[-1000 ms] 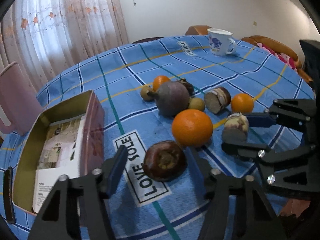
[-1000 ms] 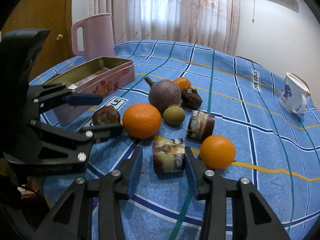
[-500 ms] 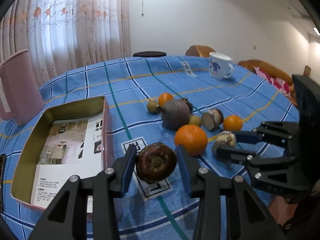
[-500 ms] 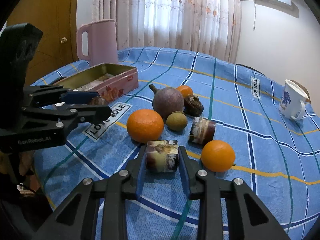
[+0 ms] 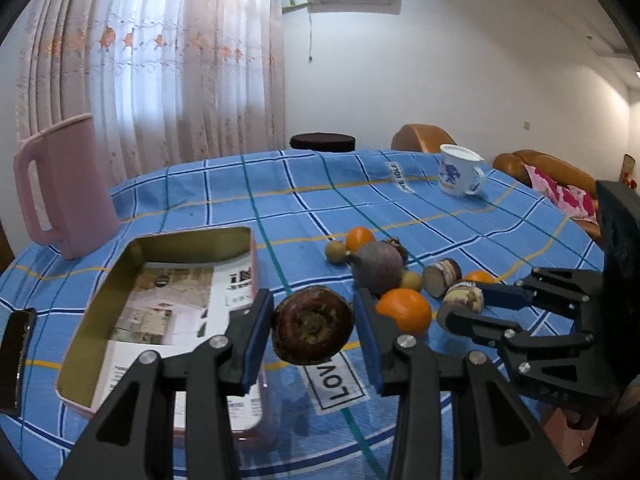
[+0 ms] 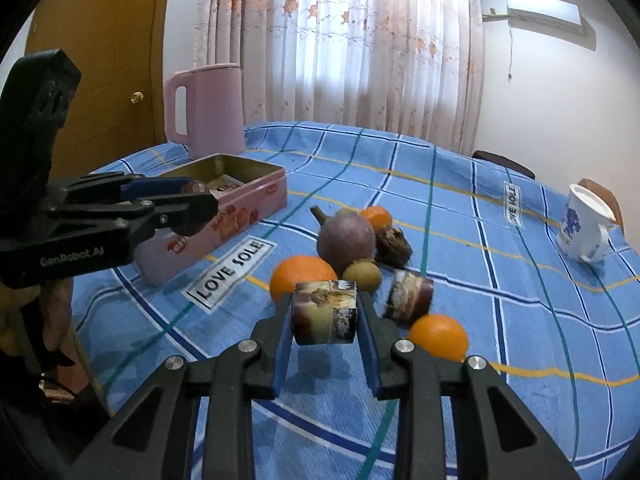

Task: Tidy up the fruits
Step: 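Carry both held items over the tin box and open both grippers to drop them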

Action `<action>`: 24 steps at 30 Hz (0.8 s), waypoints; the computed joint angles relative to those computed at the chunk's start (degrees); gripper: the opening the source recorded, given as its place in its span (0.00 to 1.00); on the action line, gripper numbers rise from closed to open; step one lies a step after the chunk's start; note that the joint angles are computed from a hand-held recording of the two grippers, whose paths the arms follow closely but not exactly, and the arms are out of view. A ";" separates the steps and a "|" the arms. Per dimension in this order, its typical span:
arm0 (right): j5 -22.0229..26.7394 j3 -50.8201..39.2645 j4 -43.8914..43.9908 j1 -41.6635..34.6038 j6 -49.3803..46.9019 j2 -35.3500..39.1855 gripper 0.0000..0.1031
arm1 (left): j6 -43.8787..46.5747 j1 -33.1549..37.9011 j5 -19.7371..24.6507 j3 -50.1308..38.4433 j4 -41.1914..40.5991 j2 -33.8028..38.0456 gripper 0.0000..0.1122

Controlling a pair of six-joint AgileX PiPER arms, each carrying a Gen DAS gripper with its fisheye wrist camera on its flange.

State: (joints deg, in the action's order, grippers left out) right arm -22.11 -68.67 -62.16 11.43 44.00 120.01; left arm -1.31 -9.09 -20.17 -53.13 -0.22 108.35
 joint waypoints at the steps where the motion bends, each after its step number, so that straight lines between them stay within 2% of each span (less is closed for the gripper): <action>1: 0.15 -0.22 0.03 0.23 -0.17 -0.03 0.31 | 0.44 0.04 -0.15 0.09 -0.49 -0.07 0.38; 12: 0.45 -4.90 -6.49 2.29 5.85 0.64 0.31 | 7.01 1.22 -0.04 0.05 -8.28 -0.73 0.38; 18: 0.80 -8.28 -13.31 3.66 12.12 0.54 0.31 | 6.90 2.99 1.54 -0.73 -8.10 -0.94 0.38; 24: 1.21 -14.82 -24.99 5.48 23.91 2.16 0.31 | 10.02 4.95 3.25 -2.12 -10.73 -0.80 0.38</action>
State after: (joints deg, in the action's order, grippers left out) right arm -20.91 -83.49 -87.14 16.91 67.91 122.16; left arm 8.71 -4.15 -16.92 -55.25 -10.94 107.55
